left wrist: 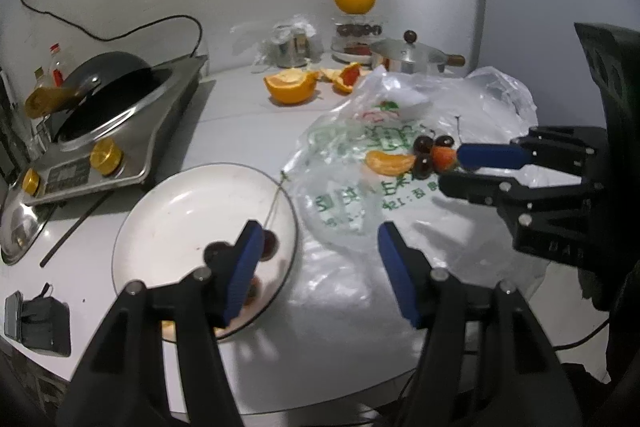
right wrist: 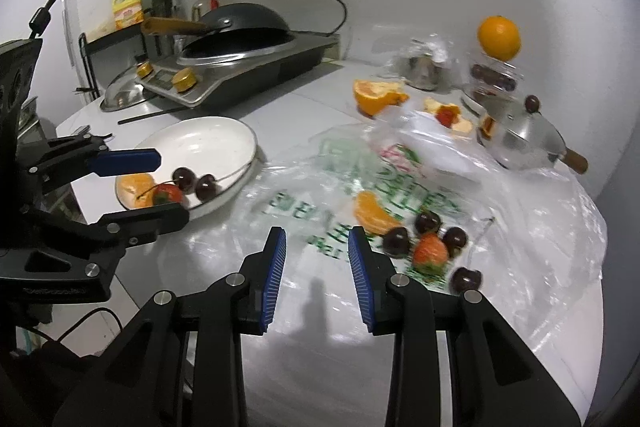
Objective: Organize fruits
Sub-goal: 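Move both open grippers back over the cherries on the plastic bag, then grasp a dark cherry with the right gripper while the left gripper grasps another cherry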
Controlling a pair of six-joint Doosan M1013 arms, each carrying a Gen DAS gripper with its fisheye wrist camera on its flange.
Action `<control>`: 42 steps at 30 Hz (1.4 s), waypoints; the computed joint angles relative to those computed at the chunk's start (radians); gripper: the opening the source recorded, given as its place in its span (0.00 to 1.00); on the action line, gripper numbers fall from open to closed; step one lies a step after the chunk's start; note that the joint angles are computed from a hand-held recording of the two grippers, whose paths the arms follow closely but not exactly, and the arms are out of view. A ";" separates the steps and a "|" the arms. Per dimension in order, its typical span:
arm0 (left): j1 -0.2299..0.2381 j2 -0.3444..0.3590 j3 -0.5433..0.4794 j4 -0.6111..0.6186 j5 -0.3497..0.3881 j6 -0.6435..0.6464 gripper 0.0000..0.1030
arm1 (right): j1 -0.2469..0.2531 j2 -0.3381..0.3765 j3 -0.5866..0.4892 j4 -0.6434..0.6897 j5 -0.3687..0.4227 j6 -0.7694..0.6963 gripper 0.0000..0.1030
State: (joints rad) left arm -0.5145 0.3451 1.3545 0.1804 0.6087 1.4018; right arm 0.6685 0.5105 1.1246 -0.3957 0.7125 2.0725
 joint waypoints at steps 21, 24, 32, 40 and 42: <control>-0.062 0.073 -0.102 0.002 0.089 0.046 0.60 | -0.063 -0.070 0.134 0.000 -0.067 0.067 0.33; -0.066 0.084 -0.119 0.001 0.099 0.051 0.60 | -0.072 -0.073 0.140 0.007 -0.073 0.066 0.33; -0.070 0.116 -0.161 -0.012 0.127 0.063 0.60 | -0.093 -0.072 0.147 0.031 -0.080 0.053 0.33; -0.073 0.147 -0.199 -0.017 0.154 0.071 0.60 | -0.112 -0.059 0.141 0.063 -0.066 0.026 0.33; -0.073 0.154 -0.207 -0.018 0.158 0.072 0.60 | -0.117 -0.055 0.138 0.071 -0.058 0.021 0.33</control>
